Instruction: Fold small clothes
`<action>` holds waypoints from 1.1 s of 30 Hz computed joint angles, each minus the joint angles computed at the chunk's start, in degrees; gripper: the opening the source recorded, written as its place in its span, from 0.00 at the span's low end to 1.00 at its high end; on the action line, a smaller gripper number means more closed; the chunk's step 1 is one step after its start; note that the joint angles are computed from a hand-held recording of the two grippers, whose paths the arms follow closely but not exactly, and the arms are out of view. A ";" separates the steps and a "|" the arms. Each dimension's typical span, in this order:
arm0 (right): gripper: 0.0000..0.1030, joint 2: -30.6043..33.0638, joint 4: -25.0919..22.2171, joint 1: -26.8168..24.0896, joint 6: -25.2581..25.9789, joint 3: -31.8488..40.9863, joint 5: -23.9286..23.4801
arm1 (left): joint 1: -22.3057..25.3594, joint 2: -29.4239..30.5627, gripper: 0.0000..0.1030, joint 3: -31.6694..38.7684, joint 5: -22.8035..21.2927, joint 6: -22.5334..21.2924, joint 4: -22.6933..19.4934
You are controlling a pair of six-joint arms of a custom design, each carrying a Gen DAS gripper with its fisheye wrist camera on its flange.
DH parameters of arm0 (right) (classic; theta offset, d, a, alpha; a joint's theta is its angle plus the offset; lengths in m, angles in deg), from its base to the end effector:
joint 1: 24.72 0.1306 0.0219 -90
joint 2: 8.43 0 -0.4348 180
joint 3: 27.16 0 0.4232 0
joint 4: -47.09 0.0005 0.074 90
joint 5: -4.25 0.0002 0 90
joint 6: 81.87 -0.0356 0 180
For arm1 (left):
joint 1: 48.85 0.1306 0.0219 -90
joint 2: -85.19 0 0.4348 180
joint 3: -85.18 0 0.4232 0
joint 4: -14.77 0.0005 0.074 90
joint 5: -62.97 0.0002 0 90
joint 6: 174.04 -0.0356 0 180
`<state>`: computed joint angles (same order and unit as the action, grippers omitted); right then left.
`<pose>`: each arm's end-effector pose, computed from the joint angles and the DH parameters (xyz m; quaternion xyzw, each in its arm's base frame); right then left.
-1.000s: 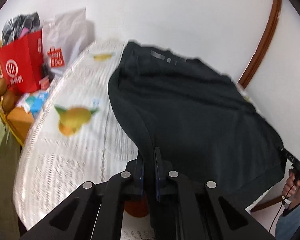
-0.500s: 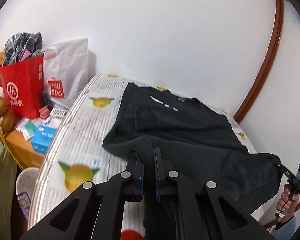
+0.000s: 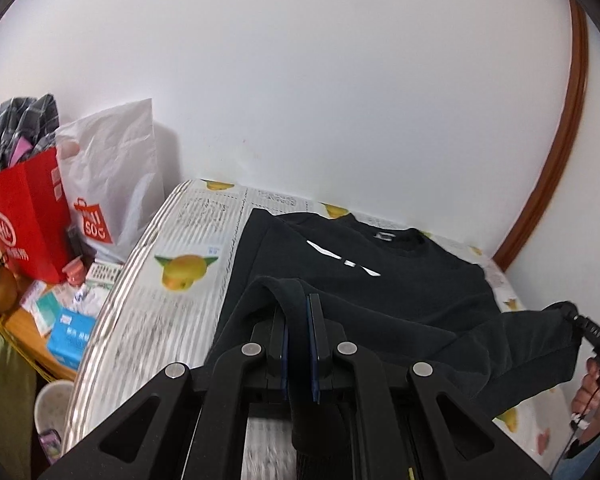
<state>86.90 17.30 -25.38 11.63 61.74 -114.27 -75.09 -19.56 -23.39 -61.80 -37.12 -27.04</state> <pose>0.5678 0.0100 0.4538 -0.1328 0.8614 0.2036 0.4460 0.3725 -0.1615 0.4489 -0.2696 0.8491 0.0074 0.4543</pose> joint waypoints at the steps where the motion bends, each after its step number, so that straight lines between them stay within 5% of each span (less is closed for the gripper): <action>1: 0.08 0.71 -0.19 0.24 -0.38 0.71 0.09 | 0.95 1.38 0.08 0.98 0.43 -0.15 -0.89; 11: 0.09 10.90 -2.07 3.39 -2.73 8.69 3.79 | 7.65 10.42 0.08 5.15 4.70 -0.27 -3.48; 23: 0.10 18.47 -8.43 5.86 2.84 14.22 12.40 | 9.55 13.42 0.11 4.74 7.64 -1.57 -3.47; 28: 0.31 16.70 -10.88 5.06 4.34 13.80 11.73 | 8.62 12.18 0.24 4.66 7.89 -1.26 -5.21; 33: 0.36 10.92 -7.28 1.29 7.49 8.18 7.50 | 7.10 7.84 0.36 0.91 8.19 -0.93 -4.34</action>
